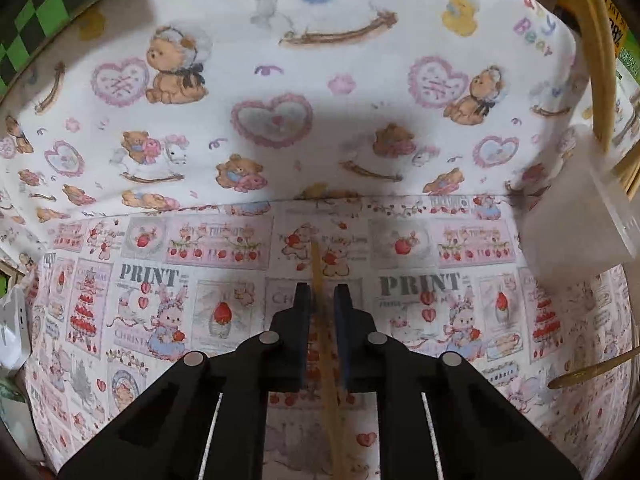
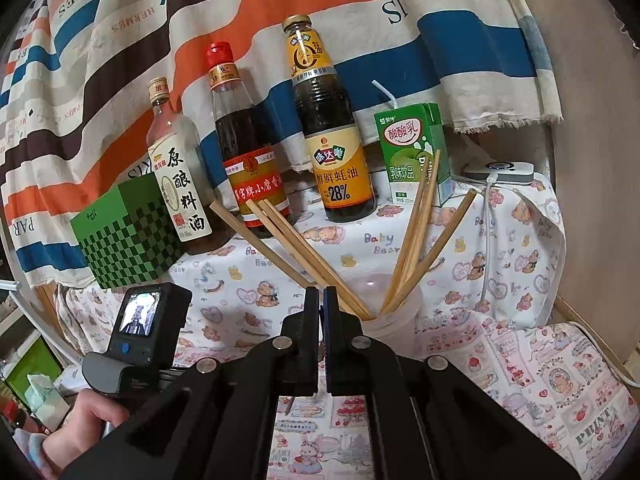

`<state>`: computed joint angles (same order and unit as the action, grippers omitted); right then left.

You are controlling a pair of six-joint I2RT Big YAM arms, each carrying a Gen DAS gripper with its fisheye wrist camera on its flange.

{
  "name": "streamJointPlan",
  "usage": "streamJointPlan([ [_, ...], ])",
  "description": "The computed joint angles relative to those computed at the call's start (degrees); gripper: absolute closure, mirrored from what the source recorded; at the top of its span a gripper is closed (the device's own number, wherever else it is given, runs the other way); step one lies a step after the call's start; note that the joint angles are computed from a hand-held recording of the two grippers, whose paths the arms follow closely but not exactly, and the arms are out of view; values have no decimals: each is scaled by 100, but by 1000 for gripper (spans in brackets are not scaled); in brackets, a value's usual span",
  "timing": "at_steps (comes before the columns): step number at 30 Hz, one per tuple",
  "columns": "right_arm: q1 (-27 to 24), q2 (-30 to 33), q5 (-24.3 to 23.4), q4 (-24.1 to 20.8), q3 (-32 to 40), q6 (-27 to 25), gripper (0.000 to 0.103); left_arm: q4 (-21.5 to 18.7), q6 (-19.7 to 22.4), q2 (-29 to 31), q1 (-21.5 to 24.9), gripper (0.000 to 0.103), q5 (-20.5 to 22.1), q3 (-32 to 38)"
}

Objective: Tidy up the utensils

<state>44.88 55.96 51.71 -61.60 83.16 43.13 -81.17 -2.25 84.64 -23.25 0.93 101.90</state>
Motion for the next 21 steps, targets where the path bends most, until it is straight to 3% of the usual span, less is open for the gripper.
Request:
streamJointPlan([
  [2, -1, -1, -11, -12, 0, 17, 101, -39, 30, 11, 44, 92, 72, 23],
  [4, -12, -6, -32, -16, -4, 43, 101, -175, 29, 95, 154, 99, 282, 149],
  [7, -24, -39, -65, 49, -28, 21, 101, -281, 41, 241, 459, 99, 713, 401],
  [15, -49, -97, -120, 155, -69, 53, 101, 658, 309, -812, 710, 99, 783, 376],
  [19, -48, -150, -78, 169, -78, 97, 101, 1451, 334, -1520, 705, 99, 633, 209],
  [21, -51, -208, -44, 229, -98, 95, 101, 1650, 260, -1699, 735, 99, 727, 278],
])
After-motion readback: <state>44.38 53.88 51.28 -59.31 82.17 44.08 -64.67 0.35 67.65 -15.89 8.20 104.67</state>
